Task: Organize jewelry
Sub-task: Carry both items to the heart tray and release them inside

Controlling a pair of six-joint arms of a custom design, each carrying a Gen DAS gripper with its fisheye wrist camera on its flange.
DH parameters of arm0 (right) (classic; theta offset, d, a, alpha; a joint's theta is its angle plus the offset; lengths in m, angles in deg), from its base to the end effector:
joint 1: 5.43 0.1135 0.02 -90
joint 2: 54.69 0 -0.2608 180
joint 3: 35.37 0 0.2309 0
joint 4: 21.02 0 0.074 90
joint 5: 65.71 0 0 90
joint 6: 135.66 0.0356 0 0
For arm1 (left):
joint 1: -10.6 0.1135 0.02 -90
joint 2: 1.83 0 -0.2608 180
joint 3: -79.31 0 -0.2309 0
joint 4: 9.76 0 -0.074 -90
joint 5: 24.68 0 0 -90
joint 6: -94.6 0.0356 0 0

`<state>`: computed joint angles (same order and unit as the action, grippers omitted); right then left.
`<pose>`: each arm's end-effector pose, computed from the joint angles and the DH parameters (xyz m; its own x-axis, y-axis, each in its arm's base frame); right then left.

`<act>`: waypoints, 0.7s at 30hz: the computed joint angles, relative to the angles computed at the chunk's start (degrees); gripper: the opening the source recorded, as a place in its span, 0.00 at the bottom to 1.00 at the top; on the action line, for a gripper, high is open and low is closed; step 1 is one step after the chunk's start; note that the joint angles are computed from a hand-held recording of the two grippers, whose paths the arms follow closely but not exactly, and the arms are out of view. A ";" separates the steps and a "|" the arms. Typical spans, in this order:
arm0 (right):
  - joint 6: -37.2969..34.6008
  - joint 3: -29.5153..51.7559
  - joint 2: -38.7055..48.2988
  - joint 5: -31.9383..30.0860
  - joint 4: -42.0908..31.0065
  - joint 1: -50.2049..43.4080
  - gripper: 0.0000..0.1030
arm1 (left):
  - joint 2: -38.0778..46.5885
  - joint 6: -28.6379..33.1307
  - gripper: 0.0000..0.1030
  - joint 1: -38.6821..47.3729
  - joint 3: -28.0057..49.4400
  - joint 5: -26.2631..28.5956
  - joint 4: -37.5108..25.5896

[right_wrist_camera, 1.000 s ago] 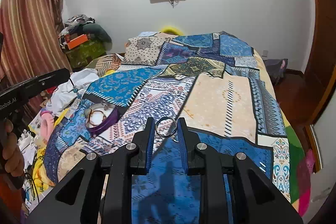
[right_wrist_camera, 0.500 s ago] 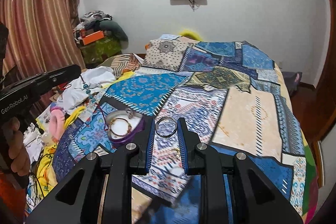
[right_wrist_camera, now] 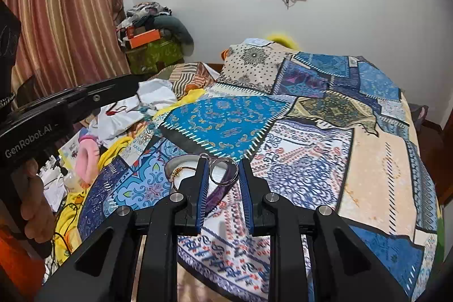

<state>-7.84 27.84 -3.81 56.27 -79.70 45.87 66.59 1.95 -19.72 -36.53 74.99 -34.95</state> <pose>0.1103 0.1076 0.2897 -0.6231 0.0541 -0.7802 -0.0650 0.9906 0.1205 0.2122 -0.1310 0.2852 -0.4528 0.2120 -0.8660 0.6036 0.7878 -0.1228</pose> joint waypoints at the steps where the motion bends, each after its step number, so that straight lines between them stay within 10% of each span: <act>1: -0.74 -0.19 0.65 -0.84 1.02 -0.83 0.19 | 0.75 0.01 0.00 0.41 -0.16 0.48 0.63; 21: -6.83 -1.75 11.73 -10.09 10.18 -8.73 0.19 | 17.17 -0.54 0.00 5.87 -4.64 8.63 8.91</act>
<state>-14.67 26.09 7.92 46.19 -69.51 37.14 83.76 1.41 -13.85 -41.17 83.62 -26.04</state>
